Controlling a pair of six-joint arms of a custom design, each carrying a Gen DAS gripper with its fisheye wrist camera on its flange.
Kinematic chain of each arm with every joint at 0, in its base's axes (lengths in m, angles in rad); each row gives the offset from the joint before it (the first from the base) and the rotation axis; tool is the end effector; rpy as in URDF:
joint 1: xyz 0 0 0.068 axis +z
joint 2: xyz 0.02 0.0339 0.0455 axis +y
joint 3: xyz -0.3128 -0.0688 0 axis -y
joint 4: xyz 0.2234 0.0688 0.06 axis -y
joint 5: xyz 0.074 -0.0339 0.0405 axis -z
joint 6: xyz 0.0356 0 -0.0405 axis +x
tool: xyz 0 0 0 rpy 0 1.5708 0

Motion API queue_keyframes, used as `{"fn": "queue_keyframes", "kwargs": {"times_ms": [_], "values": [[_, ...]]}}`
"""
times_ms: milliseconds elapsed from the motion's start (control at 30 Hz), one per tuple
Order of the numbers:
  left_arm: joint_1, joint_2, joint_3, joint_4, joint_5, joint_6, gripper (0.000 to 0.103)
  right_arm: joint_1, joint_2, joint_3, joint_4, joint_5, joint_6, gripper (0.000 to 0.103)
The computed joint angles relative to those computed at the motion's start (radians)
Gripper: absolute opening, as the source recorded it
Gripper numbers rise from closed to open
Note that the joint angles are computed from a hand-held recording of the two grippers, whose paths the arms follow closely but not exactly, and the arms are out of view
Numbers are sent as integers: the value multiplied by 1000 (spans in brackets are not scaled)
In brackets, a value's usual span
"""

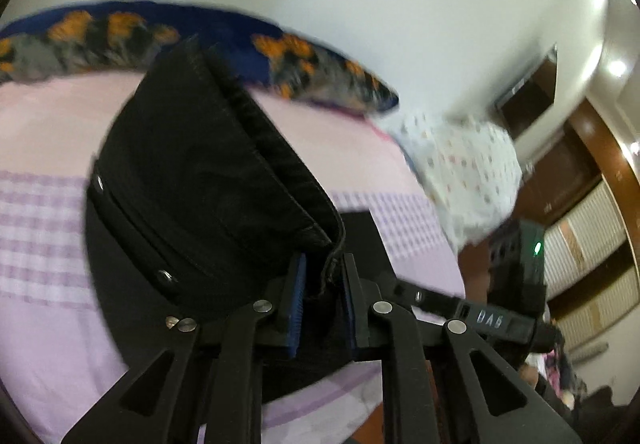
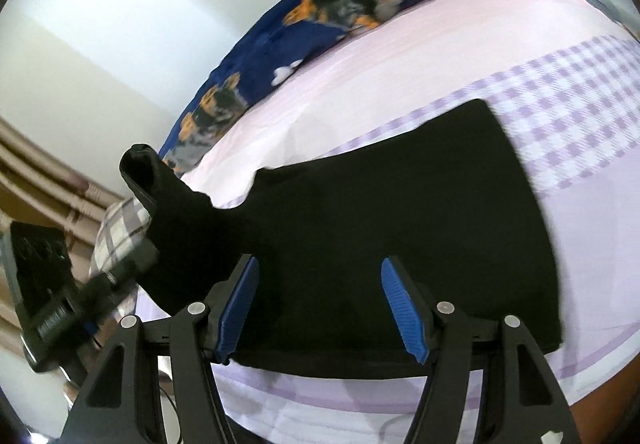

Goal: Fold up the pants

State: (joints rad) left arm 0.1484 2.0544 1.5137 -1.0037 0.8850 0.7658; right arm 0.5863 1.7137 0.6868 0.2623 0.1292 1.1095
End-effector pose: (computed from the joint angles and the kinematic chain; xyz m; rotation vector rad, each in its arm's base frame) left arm 0.3902 0.0305 0.2304 0.7826 2.4021 -1.0595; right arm 0.2611 0.1679 0.1873 0.6939 2.3323 0.6738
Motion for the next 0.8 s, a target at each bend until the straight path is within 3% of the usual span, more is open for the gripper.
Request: {"fn": "queue_keyframes", "kwargs": {"times_ms": [367, 600, 667, 800], "values": [[-226, -18, -255, 219, -223, -39, 14, -102, -18, -156, 134, -73, 7, 63], [-209, -127, -329, 294, -269, 3, 23, -180, 33, -168, 230, -236, -83, 63], [-184, -160, -338, 322, -282, -6, 35, -204, 64, -154, 256, -301, -115, 63], [-116, -191, -325, 380, -291, -17, 40, -214, 105, -122, 259, -365, -162, 63]]}}
